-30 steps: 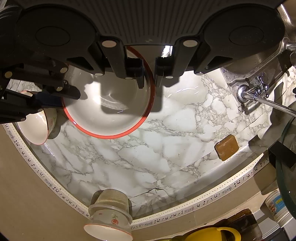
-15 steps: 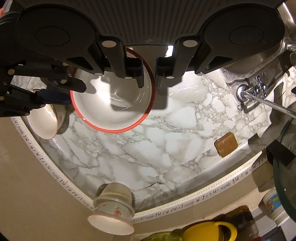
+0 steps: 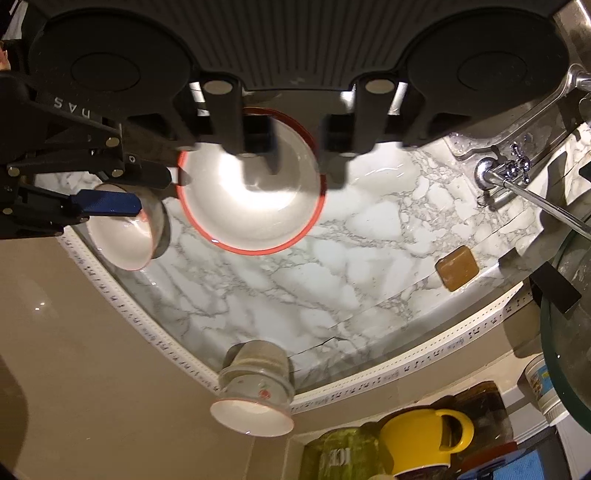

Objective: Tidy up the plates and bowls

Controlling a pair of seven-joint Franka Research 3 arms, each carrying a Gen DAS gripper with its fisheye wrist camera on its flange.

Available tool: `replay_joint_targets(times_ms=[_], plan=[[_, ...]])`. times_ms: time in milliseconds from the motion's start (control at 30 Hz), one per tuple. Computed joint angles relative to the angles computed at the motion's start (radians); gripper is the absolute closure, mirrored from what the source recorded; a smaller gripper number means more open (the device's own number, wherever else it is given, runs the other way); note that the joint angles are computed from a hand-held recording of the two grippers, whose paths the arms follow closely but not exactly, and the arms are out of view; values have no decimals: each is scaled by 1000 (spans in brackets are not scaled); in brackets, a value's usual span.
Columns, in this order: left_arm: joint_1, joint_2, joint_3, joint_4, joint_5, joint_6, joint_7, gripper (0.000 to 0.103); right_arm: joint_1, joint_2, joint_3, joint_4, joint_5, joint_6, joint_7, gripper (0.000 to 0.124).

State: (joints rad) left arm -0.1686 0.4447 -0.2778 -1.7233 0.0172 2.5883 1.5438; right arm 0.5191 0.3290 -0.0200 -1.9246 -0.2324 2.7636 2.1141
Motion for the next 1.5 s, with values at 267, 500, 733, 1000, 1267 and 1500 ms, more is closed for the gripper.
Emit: replay_joint_targets(times_ms=[267,500,733,1000,1267,1500], plan=[[27,-67,-37,-99,-56,87,62,44,13,-88,-21,-104,-81,66,78,79],[16,-107,-56,-150,-71,149,113,43,-8,-188,-22,-217,-215,126,204,55],[4,-91,-90,-126,-126,171,208,24,-85,-268,17,-300,-341,109,338,42],[-30,21,-114,0,-137,170,221,21,-183,-313,61,-381,-429,88,458,40],[-146,188,-44,243,15,81,102,21,-226,-281,59,-394,-433,80,525,40],[-213,351,-10,480,71,-52,49,21,-201,-216,19,-353,-428,84,564,43]])
